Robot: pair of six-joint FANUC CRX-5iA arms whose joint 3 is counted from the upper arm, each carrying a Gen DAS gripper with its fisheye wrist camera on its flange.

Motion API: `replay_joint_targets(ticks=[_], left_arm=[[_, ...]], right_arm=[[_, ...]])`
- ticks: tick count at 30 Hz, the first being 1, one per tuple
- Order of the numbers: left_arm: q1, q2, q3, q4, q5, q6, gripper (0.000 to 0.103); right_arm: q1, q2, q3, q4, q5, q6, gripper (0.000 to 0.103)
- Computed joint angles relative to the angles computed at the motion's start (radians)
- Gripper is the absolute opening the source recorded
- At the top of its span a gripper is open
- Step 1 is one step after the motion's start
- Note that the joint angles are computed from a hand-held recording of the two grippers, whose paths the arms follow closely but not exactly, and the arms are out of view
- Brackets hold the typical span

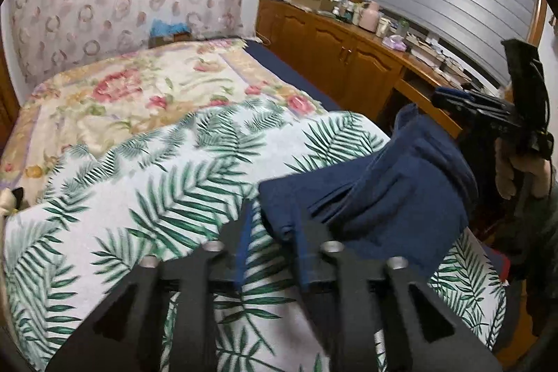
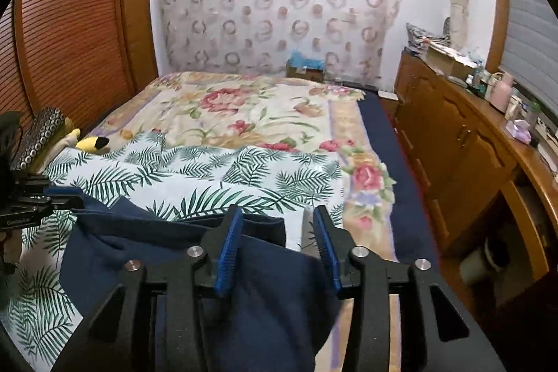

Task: Fold small clothes

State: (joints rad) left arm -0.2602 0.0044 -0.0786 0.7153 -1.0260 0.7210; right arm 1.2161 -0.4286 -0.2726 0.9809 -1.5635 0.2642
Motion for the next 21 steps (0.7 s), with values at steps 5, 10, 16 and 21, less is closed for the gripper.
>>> replay_joint_targets(ticks=[5, 10, 16, 21], left_arm=[[0.023, -0.013, -0.016, 0.058, -0.036, -0.047, 0.052], [0.018, -0.015, -0.027, 0.055, -0.056, -0.068, 0.071], [-0.026, 0.051, 0.047, -0.054, -0.038, 0.002, 0.071], [-0.045, 0.114, 0.111, -0.078, -0.041, 0.045, 0.071]], right_arm=[[0.103, -0.009, -0.020, 0.025, -0.069, -0.074, 0.067], [0.177, -0.033, -0.050, 0.008, -0.110, -0.135, 0.069], [0.167, -0.061, -0.064, -0.064, -0.121, -0.173, 0.070], [0.100, -0.073, -0.063, -0.116, -0.084, -0.173, 0.071]])
